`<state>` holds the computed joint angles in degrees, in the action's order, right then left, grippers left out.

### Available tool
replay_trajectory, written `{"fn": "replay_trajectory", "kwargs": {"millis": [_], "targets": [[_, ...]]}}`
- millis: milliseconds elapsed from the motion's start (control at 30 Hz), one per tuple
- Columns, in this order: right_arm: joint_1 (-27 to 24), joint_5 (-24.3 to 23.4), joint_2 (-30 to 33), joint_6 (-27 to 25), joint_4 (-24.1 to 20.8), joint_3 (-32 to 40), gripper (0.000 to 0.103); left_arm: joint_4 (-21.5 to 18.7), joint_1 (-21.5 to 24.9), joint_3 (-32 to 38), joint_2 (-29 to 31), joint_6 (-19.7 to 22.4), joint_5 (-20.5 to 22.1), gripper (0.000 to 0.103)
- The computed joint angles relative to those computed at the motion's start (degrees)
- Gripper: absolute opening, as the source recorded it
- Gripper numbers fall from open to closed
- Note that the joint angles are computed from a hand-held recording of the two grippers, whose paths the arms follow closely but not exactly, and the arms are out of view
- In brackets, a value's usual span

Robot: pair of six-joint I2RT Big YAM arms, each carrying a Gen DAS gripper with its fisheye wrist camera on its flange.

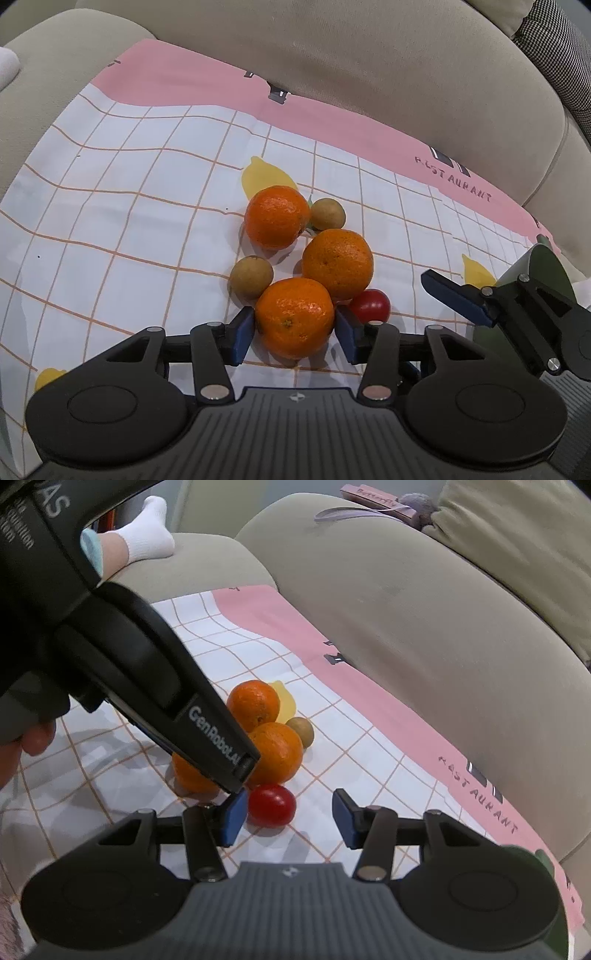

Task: Organize fruits
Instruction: 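Move both grippers back toward the remaining oranges and tomato, then grasp an orange with the left gripper while the right gripper grasps another orange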

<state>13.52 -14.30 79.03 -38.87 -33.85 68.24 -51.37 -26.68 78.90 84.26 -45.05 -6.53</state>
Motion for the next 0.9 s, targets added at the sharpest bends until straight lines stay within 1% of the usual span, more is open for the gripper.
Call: {"fn": "replay_trajectory", "kwargs": {"millis": [200, 400, 467, 633, 800, 900], "targets": [[0.3, -0.3, 0.5, -2.0, -0.2, 0.6, 0.048, 0.1, 0.1, 0.0, -0.2, 0.4, 0.2, 0.050], [0.5, -1.0, 1.1, -5.2, -0.5, 1.6, 0.048, -0.9, -0.1, 0.2, -1.3, 0.5, -0.7, 0.050], [0.6, -1.3, 1.4, -6.5, -0.9, 2.0, 0.048, -0.6, -0.1, -0.2, -2.1, 0.5, -0.8, 0.050], [0.8, -2.0, 2.2, -9.6, -1.1, 3.0, 0.048, 0.4, -0.3, -0.9, -4.2, 0.7, -2.9, 0.050], [1.5, -2.2, 3.8, -9.8, -2.8, 5.1, 0.048, 1.1, 0.4, -1.6, -5.1, -0.9, -4.3, 0.050], [2.0, -1.8, 4.8, -9.3, -3.7, 6.0, 0.049, 1.1, 0.7, -1.9, -5.3, -1.6, -4.3, 0.050]]}}
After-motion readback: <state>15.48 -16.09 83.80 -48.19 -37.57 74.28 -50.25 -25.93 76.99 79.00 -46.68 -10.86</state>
